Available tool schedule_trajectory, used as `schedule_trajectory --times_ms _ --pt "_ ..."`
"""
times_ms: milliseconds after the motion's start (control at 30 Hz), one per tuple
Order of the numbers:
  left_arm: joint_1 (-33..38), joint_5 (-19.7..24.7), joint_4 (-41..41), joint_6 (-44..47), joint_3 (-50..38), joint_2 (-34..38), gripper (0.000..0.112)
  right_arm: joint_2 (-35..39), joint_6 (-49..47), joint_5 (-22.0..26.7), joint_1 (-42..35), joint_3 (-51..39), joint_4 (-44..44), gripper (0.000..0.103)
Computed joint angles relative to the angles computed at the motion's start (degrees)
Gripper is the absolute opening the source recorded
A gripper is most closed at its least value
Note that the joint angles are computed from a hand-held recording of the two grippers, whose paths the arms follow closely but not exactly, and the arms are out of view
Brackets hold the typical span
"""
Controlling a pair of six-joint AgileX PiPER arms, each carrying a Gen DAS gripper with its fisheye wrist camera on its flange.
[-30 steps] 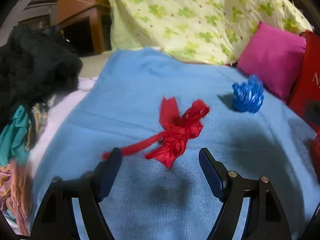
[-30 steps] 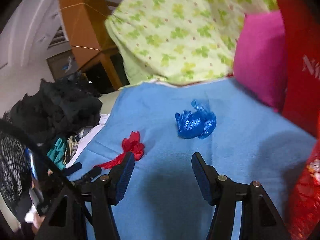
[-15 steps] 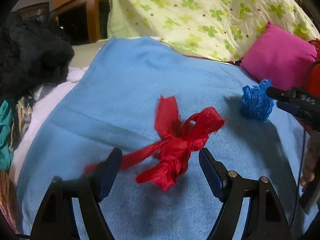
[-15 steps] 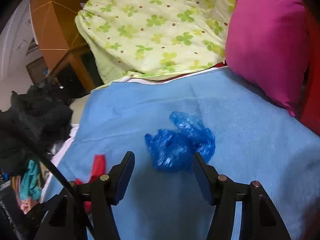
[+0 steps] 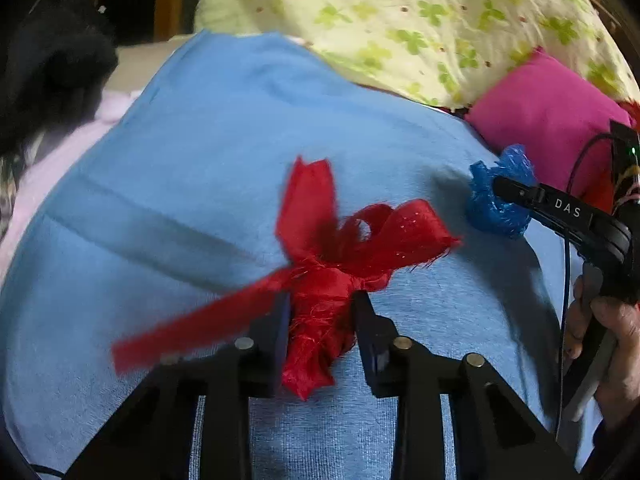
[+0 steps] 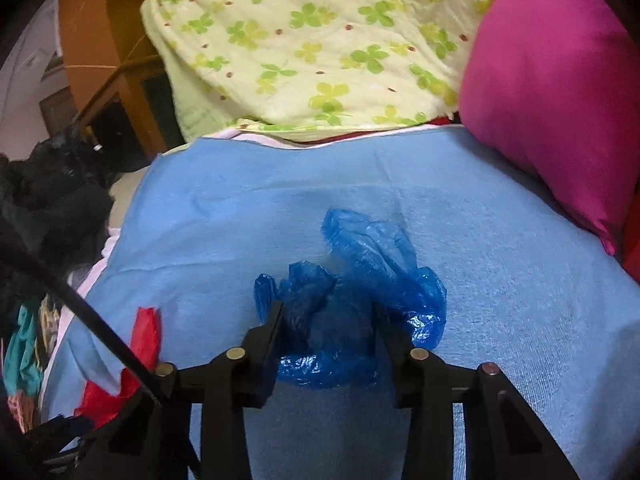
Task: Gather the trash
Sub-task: 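Grasp the red ribbon with the left tool while the right tool grasps the blue plastic bag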
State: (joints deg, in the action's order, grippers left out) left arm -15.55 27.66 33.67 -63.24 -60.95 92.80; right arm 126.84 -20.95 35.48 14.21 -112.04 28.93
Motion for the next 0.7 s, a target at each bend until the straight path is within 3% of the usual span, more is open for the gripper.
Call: schedule_trajectory --times_ms 233,433,700 --pt "-1.03 -0.36 4.41 -5.56 2.22 -3.62 0.028 -8.33 -9.99 -0.38 -1.57 10.2 10.69 0.041" --pt "-4.06 3.23 10.61 -13.53 4.95 -8.25 0.028 -18.47 -18.78 -1.19 -2.59 21.62 18.73 0.041" --pt "-18.31 20.71 20.81 -26.63 6.06 -14.19 0.028 -31.94 -31.97 -1.34 -5.15 36.14 30.41 0.041"
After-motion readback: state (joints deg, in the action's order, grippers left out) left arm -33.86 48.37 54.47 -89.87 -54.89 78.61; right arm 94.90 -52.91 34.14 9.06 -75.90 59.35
